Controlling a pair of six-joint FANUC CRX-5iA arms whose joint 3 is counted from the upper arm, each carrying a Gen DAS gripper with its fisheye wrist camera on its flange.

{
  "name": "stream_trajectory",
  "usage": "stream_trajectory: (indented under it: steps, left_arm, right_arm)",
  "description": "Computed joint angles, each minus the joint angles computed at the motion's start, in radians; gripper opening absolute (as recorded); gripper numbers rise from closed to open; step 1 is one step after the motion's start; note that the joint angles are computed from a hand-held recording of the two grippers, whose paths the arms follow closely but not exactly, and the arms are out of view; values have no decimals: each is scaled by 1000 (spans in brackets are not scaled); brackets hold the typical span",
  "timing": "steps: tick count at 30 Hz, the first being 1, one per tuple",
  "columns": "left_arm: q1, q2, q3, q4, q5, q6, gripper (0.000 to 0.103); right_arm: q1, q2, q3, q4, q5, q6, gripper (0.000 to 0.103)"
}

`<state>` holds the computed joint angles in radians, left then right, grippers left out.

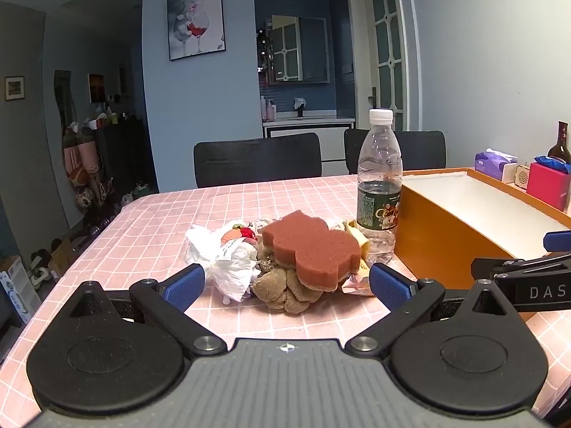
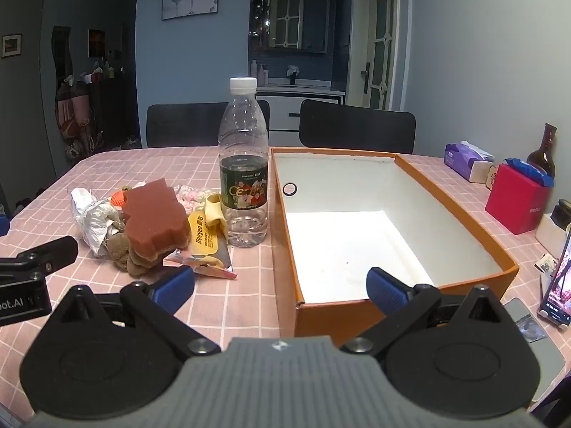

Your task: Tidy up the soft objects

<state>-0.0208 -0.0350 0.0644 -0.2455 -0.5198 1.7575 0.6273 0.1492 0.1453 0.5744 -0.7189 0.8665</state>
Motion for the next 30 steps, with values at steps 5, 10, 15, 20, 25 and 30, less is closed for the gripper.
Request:
stream_trajectory:
  steps: [5, 10, 15, 20, 25, 30]
  left_arm:
    - [-2, 1, 3, -5, -7, 5, 103]
    - [-3, 4, 9, -9, -16, 18, 103]
    - [-1, 4, 8, -6, -16, 22, 103]
    - [-2, 4, 8, -8, -18, 24, 103]
    - [-3, 4, 10, -9, -27, 27, 103]
    - [-6, 8, 21, -19, -43, 41, 103]
  right_arm:
    - [1, 5, 4, 3, -8, -5, 100]
    - [1, 6, 4, 9, -13, -12, 100]
    - [0, 10, 11, 9, -22, -12, 100]
    - [0, 12, 14, 3, -22, -8, 100]
    - [0, 9, 12, 0, -19, -2, 100]
    - [-3, 11, 15, -2, -14, -1, 100]
